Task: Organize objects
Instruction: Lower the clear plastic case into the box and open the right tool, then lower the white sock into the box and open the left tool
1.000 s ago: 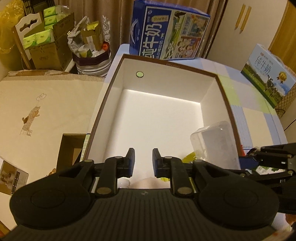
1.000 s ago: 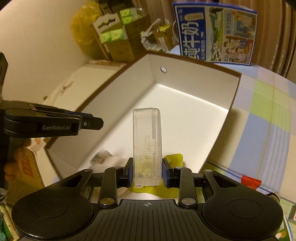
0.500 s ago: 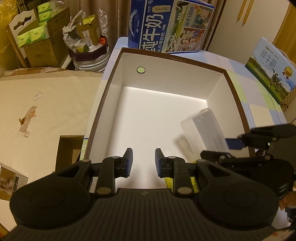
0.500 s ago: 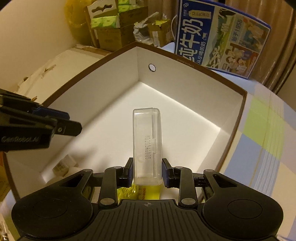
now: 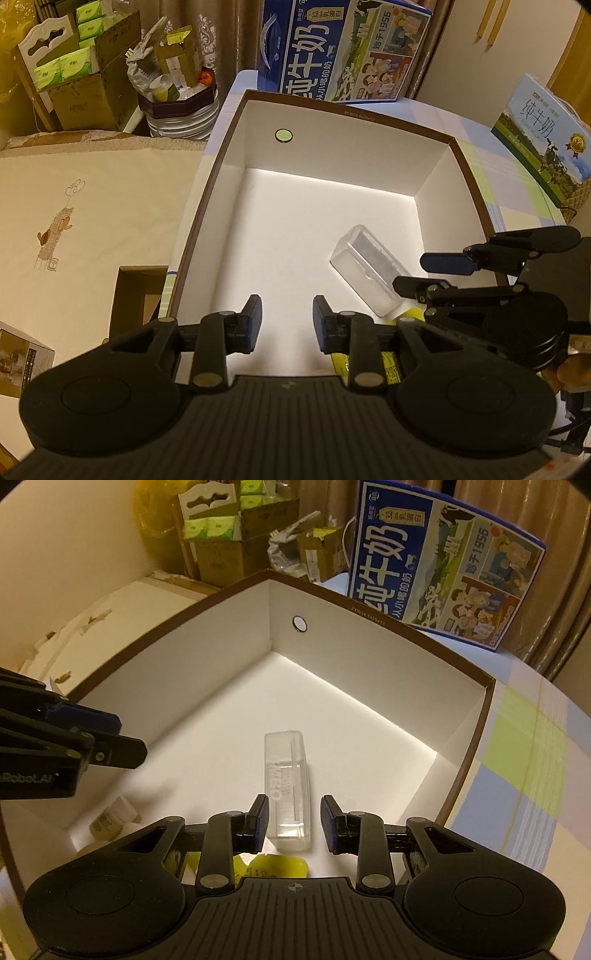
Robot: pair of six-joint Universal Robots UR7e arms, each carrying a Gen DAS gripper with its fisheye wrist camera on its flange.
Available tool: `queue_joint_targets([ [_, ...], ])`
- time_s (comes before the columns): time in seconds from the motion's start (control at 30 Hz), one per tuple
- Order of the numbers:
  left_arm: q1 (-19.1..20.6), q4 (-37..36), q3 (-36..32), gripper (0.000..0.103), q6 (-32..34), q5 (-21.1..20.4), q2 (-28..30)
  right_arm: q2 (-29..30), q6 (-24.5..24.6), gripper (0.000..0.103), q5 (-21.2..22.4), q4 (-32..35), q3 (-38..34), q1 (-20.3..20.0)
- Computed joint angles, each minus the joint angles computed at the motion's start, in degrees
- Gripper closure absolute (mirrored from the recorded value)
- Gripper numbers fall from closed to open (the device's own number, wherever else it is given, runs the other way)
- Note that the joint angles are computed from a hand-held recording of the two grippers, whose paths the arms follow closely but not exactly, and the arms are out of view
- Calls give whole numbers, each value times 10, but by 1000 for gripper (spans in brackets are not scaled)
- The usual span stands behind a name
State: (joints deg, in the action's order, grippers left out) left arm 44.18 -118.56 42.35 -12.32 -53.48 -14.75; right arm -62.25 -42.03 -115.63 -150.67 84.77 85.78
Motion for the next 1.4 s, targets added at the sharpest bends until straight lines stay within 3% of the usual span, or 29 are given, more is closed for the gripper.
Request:
queue_joint_targets([
  [0.23,-4,-17,16,70,1,3,-8,-28,-4,73,28,4,22,0],
  [0.43,-8,-41,39,53,7,-1,-22,-56,1,64,45,-1,48,3],
  [0.6,-16,-70,71,33,6,3,-41,-89,18,55,63,-6,78,5],
  [0.77,-25,-95,107,24,0,10,-65,-122,42,51,77,-9,105,8],
  [1.4,-63,-106,246,19,-51,15,-154,-228,85,50,97,-23,197,9],
])
